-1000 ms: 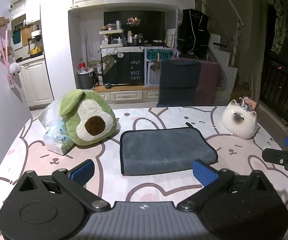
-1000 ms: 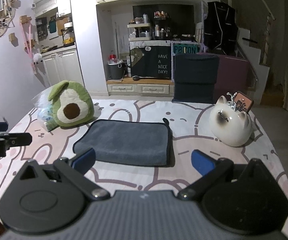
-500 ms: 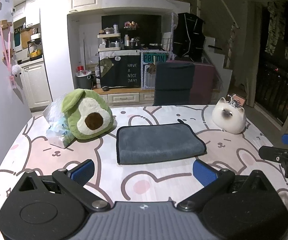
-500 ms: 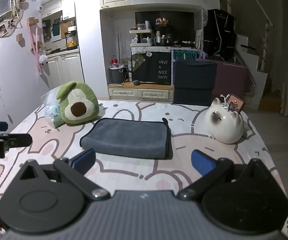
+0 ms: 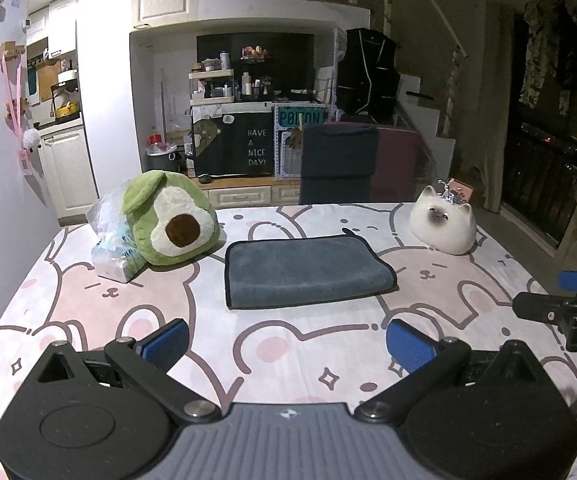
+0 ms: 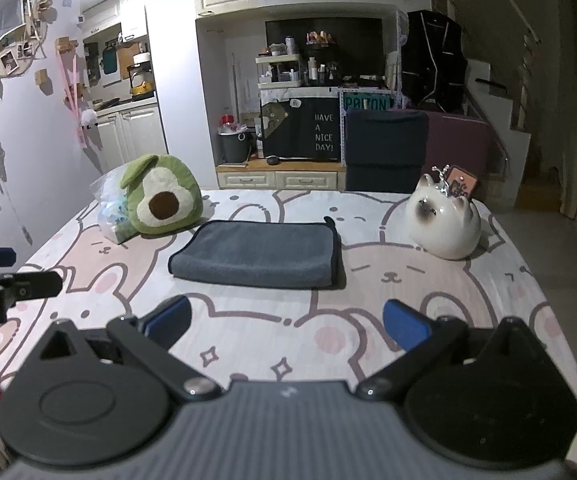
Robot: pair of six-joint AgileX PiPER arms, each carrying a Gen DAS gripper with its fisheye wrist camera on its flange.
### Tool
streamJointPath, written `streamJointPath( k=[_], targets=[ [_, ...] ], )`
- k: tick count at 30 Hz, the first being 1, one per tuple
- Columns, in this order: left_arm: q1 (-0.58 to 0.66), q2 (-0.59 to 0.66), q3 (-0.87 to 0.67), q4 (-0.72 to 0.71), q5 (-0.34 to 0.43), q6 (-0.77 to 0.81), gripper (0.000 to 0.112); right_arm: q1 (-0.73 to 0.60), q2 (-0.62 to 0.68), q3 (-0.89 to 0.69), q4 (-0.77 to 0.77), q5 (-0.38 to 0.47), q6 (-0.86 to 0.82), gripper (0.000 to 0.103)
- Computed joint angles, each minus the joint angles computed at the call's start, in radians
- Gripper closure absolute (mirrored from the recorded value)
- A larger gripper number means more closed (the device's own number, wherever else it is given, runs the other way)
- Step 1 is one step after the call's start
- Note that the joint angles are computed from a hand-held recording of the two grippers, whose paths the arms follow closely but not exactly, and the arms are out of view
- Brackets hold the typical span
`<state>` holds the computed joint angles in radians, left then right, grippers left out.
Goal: Fold towel
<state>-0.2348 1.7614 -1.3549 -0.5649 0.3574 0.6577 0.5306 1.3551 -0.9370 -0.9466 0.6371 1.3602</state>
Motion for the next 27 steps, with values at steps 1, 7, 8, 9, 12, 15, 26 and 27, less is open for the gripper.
streamJointPath(
  k=[1,7,8,9,12,15,26,27],
  targets=[
    [0.002,-0.007,0.013,-0.016,-0.002,0.018,0.009,0.009,-0.008,0.009,-0.007,0.006,0.011,0.001],
    [0.017,-0.038,0.072,-0.121,-0.003,0.141,0.009,0.057,-0.045,0.037,-0.011,0.031,0.041,0.001],
    [0.021,-0.042,0.080,-0.146,0.001,0.167,0.009,0.060,-0.044,0.037,-0.009,0.033,0.042,0.001],
    [0.027,-0.047,0.089,-0.177,0.005,0.200,0.009,0.065,-0.046,0.039,-0.008,0.036,0.046,0.001],
    [0.037,-0.059,0.113,-0.231,0.011,0.265,0.009,0.077,-0.064,0.057,-0.007,0.035,0.061,0.001],
    [0.045,-0.068,0.134,-0.276,0.018,0.316,0.009,0.085,-0.076,0.067,0.003,0.036,0.057,0.001],
    [0.075,-0.117,0.232,-0.468,0.030,0.533,0.009,0.155,-0.125,0.119,-0.002,0.076,0.097,0.001],
    [0.079,-0.121,0.239,-0.479,0.035,0.546,0.009,0.167,-0.128,0.123,-0.009,0.086,0.105,0.001]
  ],
)
